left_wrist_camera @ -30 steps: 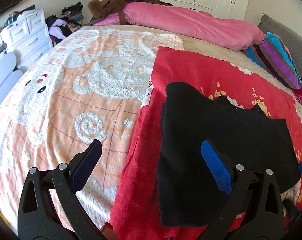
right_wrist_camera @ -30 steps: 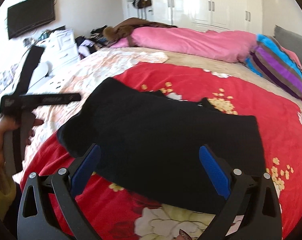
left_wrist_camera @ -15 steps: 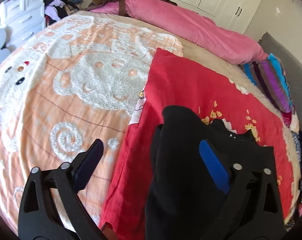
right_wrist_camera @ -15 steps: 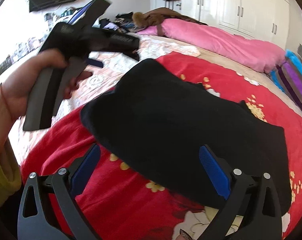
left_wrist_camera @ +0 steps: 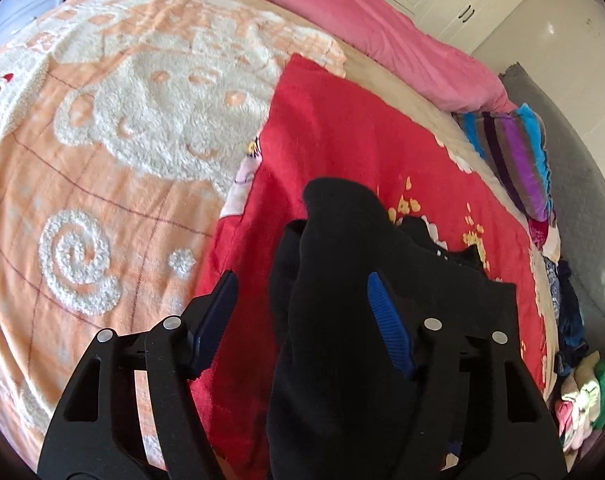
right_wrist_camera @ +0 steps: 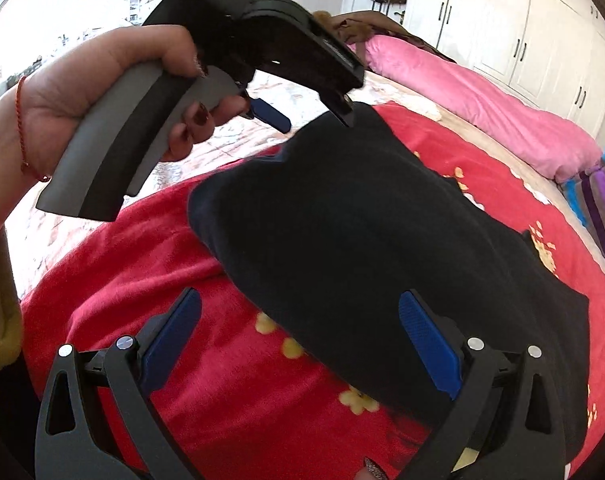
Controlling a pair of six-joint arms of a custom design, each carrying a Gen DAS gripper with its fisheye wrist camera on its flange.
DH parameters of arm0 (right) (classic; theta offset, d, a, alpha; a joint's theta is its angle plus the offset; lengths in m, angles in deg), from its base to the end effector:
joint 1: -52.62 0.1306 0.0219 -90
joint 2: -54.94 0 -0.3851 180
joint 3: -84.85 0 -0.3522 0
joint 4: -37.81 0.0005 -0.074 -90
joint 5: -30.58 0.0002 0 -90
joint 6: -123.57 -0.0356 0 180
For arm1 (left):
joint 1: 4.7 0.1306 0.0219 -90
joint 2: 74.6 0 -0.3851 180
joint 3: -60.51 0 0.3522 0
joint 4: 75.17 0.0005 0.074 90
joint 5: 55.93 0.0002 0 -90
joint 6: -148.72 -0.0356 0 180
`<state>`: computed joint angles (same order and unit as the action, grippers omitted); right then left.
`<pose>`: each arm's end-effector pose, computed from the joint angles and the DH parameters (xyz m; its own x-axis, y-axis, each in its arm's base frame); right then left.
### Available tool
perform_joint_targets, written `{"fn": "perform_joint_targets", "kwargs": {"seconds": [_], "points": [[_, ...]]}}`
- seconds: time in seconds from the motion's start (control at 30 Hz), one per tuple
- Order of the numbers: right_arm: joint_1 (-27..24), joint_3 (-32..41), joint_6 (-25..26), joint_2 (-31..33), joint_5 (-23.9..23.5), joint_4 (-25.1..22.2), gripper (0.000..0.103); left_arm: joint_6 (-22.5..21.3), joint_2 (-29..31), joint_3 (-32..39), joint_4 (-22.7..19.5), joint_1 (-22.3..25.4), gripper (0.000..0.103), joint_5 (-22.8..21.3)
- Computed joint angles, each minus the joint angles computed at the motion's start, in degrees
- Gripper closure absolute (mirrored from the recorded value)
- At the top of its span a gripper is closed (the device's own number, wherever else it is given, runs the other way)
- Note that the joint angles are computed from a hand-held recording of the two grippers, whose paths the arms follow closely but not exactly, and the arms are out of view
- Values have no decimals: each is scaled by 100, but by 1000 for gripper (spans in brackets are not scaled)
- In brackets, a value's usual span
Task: Fold small clothes
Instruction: 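Grasp the side edge of the folded shirt with the left tool and lift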
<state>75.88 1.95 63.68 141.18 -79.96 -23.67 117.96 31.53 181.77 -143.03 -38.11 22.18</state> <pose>0.3724 0.1731 0.4981 -0.3262 -0.6515 -0.6849 -0.8531 0.5151 -0.0837 0.4500 -0.2887 0.5057 -0.7133 -0.5369 -0.4506 -0.3485 0.8294 -0.4365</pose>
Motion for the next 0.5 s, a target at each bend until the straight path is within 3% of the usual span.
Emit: {"fn": "perform_joint_targets", "kwargs": {"seconds": [0.3, 0.4, 0.47, 0.5], "points": [[271, -81, 3, 162, 452, 173, 7, -198, 99, 9, 65, 97, 45, 155], [307, -31, -134, 262, 498, 217, 23, -228, 148, 47, 44, 120, 46, 198], [263, 58, -275, 338, 395, 216, 41, -248, 187, 90, 19, 110, 47, 201], [195, 118, -406, 374, 271, 201, 57, -259, 204, 111, 8, 105, 47, 206]]}}
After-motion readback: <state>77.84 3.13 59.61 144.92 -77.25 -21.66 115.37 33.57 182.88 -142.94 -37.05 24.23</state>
